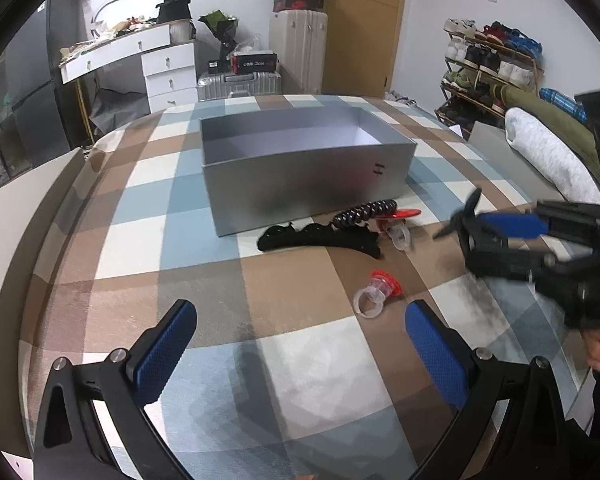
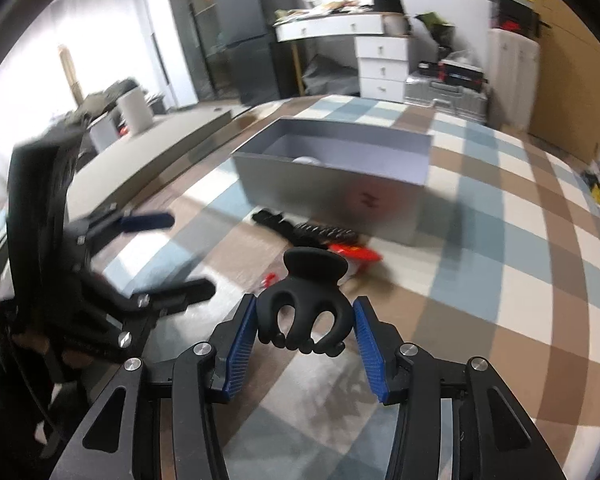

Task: Organize jewelry
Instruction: 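Move the right gripper to the black claw hair clip and close on it, then grasp the clear red-capped ring with the left gripper while the right gripper lifts the claw clip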

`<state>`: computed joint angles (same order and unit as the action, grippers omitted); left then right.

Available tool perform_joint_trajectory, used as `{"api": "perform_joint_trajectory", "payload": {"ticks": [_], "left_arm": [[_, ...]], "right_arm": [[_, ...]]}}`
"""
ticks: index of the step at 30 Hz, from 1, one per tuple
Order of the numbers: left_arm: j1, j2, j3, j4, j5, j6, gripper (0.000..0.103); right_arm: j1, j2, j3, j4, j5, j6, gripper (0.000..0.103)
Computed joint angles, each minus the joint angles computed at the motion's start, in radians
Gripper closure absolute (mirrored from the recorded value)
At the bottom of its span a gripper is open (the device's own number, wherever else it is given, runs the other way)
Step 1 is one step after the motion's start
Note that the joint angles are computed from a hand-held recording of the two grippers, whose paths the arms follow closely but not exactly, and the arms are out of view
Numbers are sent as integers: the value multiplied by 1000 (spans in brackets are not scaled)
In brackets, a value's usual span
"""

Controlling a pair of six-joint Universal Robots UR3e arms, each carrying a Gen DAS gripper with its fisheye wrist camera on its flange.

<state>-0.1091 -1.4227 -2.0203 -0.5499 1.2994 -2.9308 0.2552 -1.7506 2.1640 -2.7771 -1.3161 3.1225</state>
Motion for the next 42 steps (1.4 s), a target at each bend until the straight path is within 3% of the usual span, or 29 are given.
{"api": "perform_joint_trajectory", "payload": {"ticks": [7,13,20,28,33,42], "left_arm": [[-61,-38,36,-9,69,-17,1],[-69,-70,72,-55,38,6,2],[-81,-103,120,-122,27,44,30],[-80,-99,121,-127,5,68,51],[-78,-97,114,-120,-7,89,89],[-60,-68,82,-82,-39,98,89]], "right_arm": [[-47,-40,49,-110,16,72,56],[-89,-62,65,-111,46,96,56],[-97,-64,71,-103,59,89,56],[-90,-51,70,-103,63,86,56],[-86,-49,69,-103,66,85,56],[-85,-50,71,-109,67,88,56]]}}
